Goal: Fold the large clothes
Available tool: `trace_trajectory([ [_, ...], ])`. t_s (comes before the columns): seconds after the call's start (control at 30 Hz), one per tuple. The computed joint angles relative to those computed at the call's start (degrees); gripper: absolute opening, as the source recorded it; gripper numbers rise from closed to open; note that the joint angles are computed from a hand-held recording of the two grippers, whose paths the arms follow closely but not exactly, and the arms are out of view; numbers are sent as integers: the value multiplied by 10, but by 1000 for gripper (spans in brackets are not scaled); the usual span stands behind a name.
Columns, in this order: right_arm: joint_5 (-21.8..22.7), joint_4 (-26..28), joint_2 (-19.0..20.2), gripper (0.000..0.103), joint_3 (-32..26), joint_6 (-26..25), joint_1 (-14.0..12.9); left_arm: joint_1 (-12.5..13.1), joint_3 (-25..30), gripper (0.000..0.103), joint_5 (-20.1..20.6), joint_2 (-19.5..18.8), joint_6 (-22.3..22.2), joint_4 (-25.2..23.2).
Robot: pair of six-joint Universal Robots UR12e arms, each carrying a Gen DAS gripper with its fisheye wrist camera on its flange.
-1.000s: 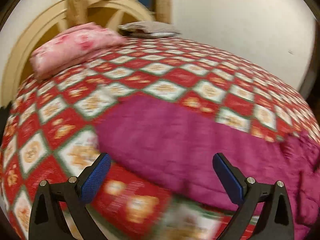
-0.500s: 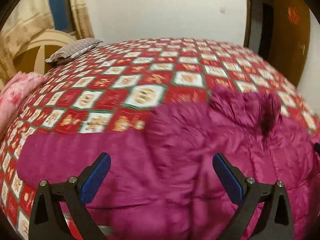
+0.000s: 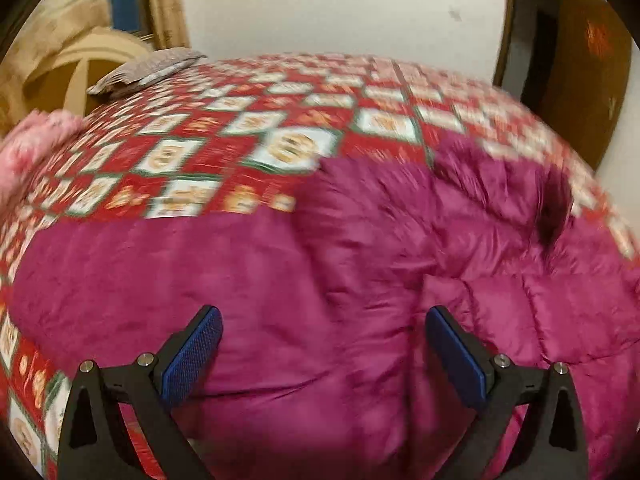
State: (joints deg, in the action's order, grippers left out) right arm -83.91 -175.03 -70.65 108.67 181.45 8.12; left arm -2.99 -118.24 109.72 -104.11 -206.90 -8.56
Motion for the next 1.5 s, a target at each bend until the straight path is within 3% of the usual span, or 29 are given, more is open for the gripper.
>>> trace_trajectory([
  [0.07, 14, 9, -20, 50, 18, -29, 6, 12, -23, 102, -1, 23, -1, 12],
  [0.13, 29, 17, -29, 62, 33, -56, 12, 25, -45, 102, 12, 46, 10, 18],
  [0.27, -11, 43, -9, 62, 33, -74, 26, 59, -95, 102, 70, 96, 23, 21],
  [0.33, -18, 20, 2, 63, 39, -79, 27, 82, -120, 102, 81, 119, 9, 17],
  [0.4, -29, 16, 3, 64, 38, -78, 30, 107, -143, 102, 74, 137, -12, 19],
  [0.5, -56, 7, 6, 66, 38, -90, 39, 151, -169, 102, 49, 162, -81, 5],
  [0.57, -61, 6, 7, 66, 38, -90, 40, 175, -180, 102, 21, 163, -115, 22],
  [0.67, -60, 5, 7, 67, 37, -87, 40, 198, -179, 102, -6, 156, -158, 9],
  [0.8, -59, 5, 8, 68, 37, -88, 39, 205, -173, 102, 3, 146, -250, -32],
  [0.83, -58, 4, 8, 68, 37, -88, 39, 200, -172, 102, 21, 146, -264, -34],
  [0.9, -55, 2, 7, 68, 39, -86, 38, 177, -169, 102, 102, 144, -330, -46],
  [0.97, -50, 1, 6, 69, 41, -85, 36, 175, -175, 102, 113, 136, -366, -14],
  [1.03, -44, 1, 7, 69, 41, -83, 35, 188, -165, 102, 82, 128, -367, -35],
  [1.1, -37, 1, 7, 70, 41, -80, 33, 181, -139, 102, 110, 112, -334, -87],
  [1.17, -35, 0, 8, 71, 40, -80, 33, 175, -130, 100, 114, 98, -282, -73],
  [1.2, -35, -1, 8, 71, 40, -79, 33, 175, -133, 80, 110, 95, -268, -53],
  [1.23, -34, -1, 8, 71, 41, -79, 33, 172, -135, 51, 111, 93, -258, -38],
  [1.3, -33, -2, 7, 71, 42, -78, 32, 181, -149, 29, 72, 93, -224, 25],
  [1.37, -32, -3, 7, 72, 42, -78, 32, 184, -153, 23, 58, 94, -204, 44],
  [1.5, -32, -3, 7, 72, 42, -78, 32, 162, -146, 21, 82, 99, -174, 74],
])
